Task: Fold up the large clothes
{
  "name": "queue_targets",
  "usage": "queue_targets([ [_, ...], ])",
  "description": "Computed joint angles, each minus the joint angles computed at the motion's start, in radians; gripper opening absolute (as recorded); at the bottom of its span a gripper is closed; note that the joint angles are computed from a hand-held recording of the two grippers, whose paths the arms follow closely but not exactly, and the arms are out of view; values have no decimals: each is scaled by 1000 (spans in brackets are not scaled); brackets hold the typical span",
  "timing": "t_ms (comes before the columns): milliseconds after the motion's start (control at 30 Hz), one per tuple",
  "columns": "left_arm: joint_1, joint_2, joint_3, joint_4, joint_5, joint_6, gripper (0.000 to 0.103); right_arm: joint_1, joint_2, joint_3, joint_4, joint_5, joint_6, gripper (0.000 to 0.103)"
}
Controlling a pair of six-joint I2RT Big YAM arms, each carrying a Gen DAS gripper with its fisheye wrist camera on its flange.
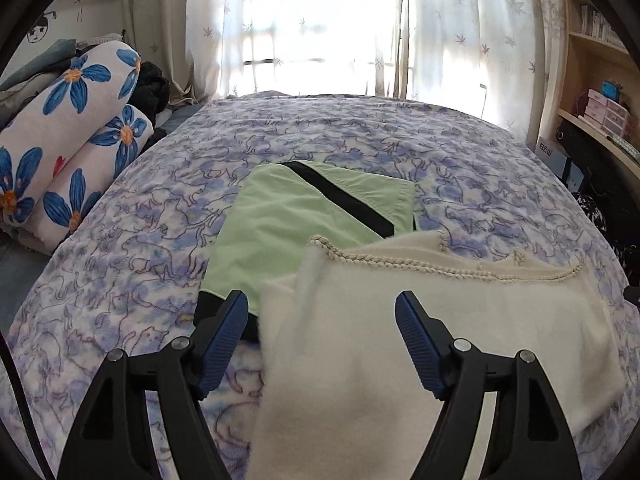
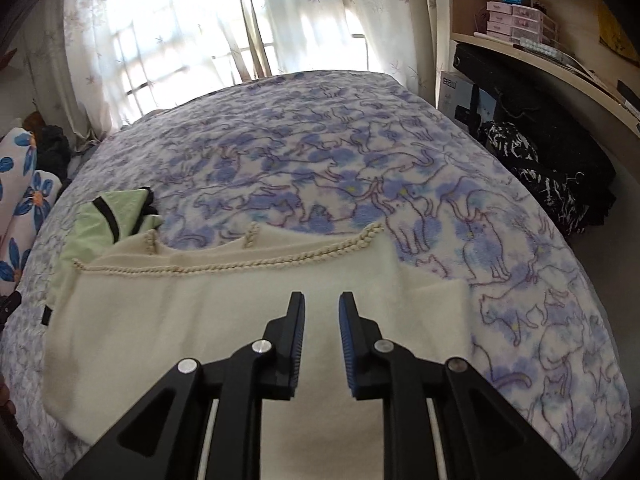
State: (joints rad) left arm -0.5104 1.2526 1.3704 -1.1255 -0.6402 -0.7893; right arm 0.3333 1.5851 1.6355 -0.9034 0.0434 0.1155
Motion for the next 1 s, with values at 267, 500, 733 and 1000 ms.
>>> queue_targets([
  [267, -184, -24, 65, -210, -118, -169, 77, 63, -168, -128, 7, -49, 5, 18],
  [500, -295, -16, 87, -337, -144, -302, 77, 93, -254, -210, 8, -97, 18, 18],
  [733, -361, -17, 70, -384, -123, -419, 77, 115, -304, -289, 47, -128, 32, 18],
  [1000, -380, -28, -2, -334, -69, -498, 77, 154, -325, -362, 87, -132, 37, 18],
])
